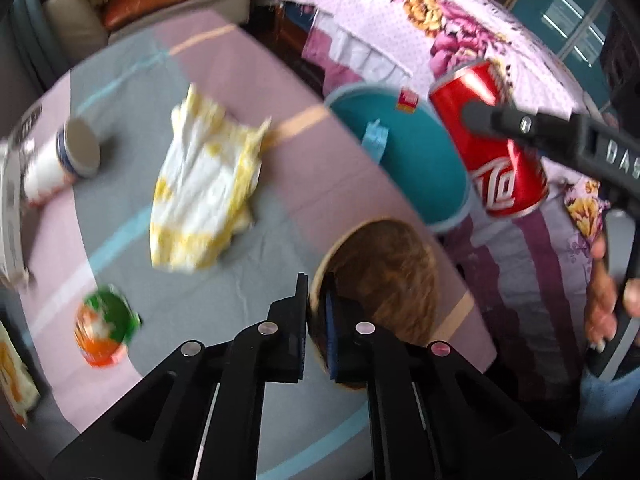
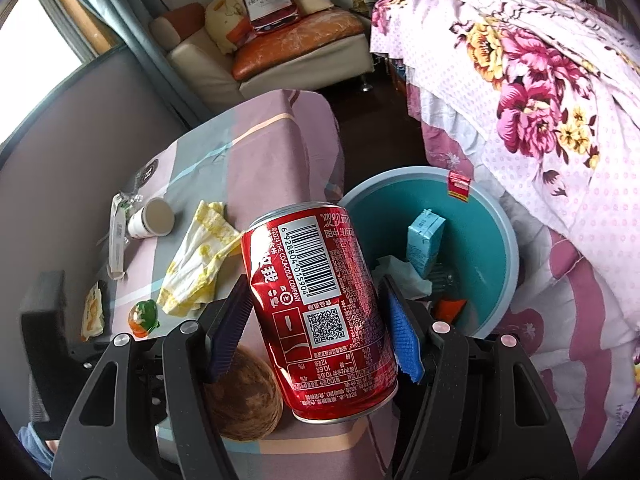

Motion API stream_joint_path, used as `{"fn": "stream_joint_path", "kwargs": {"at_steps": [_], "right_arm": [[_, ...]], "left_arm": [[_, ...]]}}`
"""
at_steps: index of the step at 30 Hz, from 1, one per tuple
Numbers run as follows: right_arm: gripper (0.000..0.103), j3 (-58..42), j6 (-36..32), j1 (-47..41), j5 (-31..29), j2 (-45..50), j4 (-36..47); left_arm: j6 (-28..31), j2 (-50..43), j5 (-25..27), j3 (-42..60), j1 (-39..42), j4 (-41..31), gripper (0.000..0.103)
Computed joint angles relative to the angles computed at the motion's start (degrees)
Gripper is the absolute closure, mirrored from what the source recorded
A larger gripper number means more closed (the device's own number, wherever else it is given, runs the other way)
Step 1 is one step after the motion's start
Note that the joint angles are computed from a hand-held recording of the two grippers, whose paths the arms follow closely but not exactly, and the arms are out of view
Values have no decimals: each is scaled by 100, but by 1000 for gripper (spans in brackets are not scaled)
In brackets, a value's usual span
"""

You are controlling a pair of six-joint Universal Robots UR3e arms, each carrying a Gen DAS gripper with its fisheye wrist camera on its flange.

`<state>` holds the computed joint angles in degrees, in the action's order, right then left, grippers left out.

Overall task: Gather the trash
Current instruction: 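Carry can and coconut shell over the teal bin and open both tools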

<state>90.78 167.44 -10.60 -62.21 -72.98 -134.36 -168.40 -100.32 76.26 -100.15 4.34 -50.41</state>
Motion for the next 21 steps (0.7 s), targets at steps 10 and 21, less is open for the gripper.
{"fn": "stream_joint_path", "kwargs": {"at_steps": [10, 21], "right_arm": [[42, -253, 73, -191, -76, 242, 13], [42, -889, 278, -317, -382, 793, -3]], "left_arm": [[-433, -1014, 179, 1558, -523, 61, 96], [-597, -2176, 222, 3183, -878, -282, 96]]}}
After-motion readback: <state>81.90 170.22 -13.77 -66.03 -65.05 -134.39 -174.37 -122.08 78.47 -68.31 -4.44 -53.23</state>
